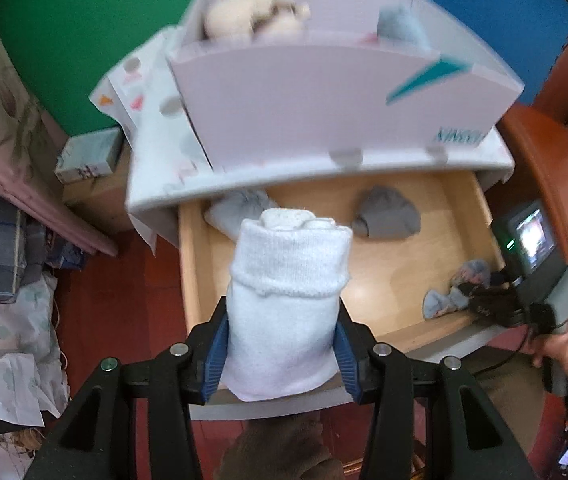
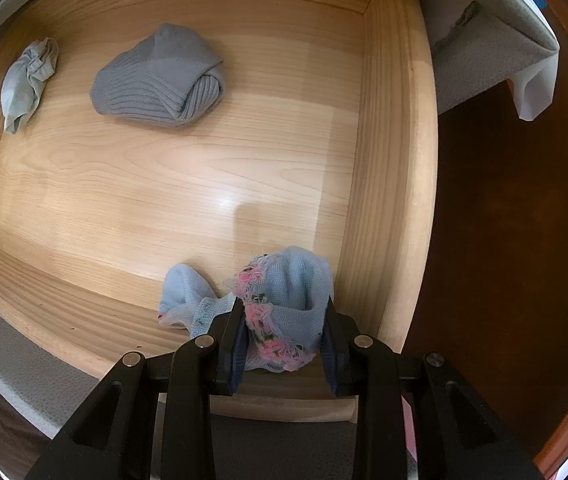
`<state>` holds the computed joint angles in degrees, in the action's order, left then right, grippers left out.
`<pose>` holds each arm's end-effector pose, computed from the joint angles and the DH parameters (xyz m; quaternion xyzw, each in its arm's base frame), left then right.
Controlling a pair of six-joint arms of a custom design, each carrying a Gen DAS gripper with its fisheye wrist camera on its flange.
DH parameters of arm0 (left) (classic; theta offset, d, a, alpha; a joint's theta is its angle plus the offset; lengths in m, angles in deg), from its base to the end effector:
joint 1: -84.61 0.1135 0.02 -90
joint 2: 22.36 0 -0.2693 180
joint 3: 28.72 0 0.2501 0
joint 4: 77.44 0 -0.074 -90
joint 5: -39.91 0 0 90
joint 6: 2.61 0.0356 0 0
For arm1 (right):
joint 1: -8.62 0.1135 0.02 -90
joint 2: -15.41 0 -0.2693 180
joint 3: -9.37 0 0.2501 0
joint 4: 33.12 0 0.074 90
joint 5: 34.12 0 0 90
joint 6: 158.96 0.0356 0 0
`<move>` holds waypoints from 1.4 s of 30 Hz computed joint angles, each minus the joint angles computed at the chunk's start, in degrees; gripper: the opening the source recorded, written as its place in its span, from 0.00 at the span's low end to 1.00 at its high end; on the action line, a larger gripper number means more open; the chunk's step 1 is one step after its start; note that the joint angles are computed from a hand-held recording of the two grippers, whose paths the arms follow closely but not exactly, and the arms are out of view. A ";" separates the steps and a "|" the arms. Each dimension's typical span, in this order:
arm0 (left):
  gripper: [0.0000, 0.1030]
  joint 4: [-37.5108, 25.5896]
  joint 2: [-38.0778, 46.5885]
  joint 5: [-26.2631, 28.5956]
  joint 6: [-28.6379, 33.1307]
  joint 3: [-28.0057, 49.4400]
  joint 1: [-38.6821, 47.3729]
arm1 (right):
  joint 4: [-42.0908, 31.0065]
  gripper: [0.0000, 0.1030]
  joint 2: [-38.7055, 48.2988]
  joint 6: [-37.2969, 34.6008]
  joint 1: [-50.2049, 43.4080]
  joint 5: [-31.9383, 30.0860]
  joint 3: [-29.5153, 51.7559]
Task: Take underwear out of drawer
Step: 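Lift the white sock and carry it into the white box, then open the left gripper to release the white sock in the box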
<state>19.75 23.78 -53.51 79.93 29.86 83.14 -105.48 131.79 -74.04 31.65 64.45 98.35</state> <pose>0.1144 -0.0008 0.2584 -0.0565 0.9833 0.0160 0.1722 0.3179 0.1294 0.1320 0.2475 -0.9623 0.0868 0.0722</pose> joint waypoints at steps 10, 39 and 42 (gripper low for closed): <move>0.46 -4.88 4.61 4.31 9.55 21.18 12.95 | 1.05 0.27 0.10 0.34 0.36 0.17 -1.14; 0.47 19.97 37.28 -6.31 6.00 25.10 4.25 | 0.33 0.28 1.56 -1.37 -2.73 -1.68 0.66; 0.48 20.39 37.50 -5.89 6.16 24.57 4.98 | -0.09 0.28 1.81 -1.16 -2.89 -1.75 1.18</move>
